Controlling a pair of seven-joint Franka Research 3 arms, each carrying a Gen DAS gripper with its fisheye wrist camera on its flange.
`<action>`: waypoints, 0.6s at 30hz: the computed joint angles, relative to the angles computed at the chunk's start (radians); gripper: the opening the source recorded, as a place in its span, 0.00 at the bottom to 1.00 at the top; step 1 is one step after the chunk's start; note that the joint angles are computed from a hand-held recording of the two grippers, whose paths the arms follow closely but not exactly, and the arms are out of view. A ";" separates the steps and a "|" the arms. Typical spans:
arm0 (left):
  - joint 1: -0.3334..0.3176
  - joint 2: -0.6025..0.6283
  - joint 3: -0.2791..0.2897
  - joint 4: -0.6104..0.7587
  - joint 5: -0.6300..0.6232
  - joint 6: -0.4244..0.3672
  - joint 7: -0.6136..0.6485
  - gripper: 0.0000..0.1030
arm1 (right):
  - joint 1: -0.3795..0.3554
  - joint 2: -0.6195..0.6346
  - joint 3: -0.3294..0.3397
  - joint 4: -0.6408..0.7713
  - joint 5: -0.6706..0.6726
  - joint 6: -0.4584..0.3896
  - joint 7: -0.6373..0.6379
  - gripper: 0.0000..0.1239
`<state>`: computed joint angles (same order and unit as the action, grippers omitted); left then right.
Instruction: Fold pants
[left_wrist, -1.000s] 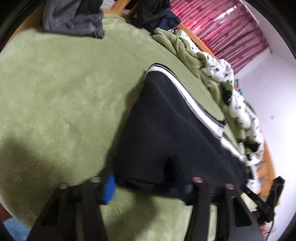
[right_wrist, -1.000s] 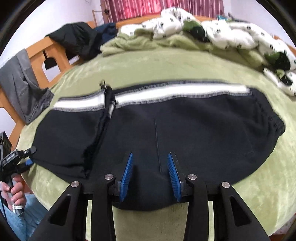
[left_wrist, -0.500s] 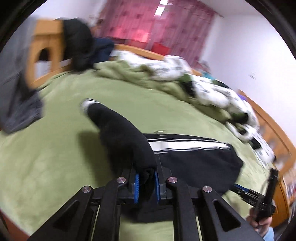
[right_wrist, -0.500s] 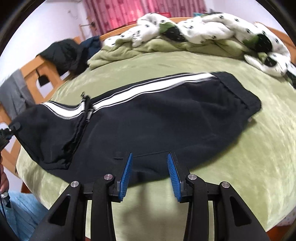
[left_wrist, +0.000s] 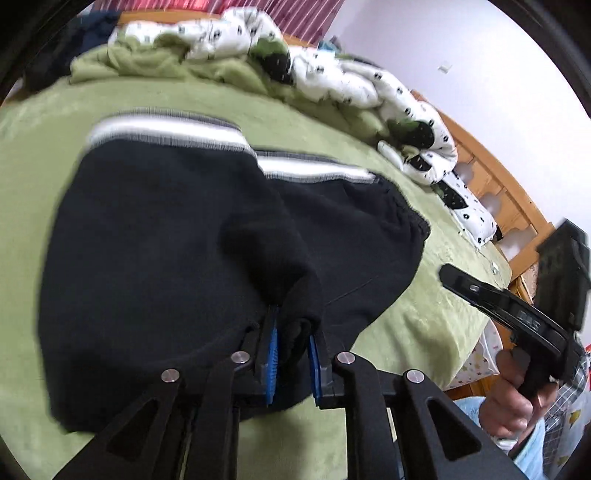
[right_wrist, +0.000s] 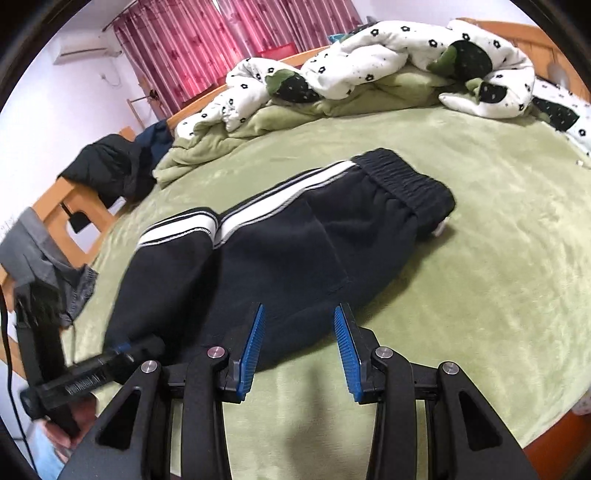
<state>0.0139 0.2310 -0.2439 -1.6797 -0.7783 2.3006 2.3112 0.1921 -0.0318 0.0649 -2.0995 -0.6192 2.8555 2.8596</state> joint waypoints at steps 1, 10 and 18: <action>0.019 -0.013 -0.002 0.002 -0.032 -0.029 0.042 0.34 | 0.004 0.016 0.001 0.014 0.025 0.017 -0.034 0.34; 0.062 -0.077 0.094 -0.074 -0.054 0.082 0.083 0.63 | 0.018 0.286 0.074 0.318 0.662 0.003 -0.657 0.44; 0.120 -0.001 0.090 -0.034 0.056 0.086 -0.084 0.63 | 0.037 0.602 0.082 0.762 0.848 -0.271 -0.850 0.23</action>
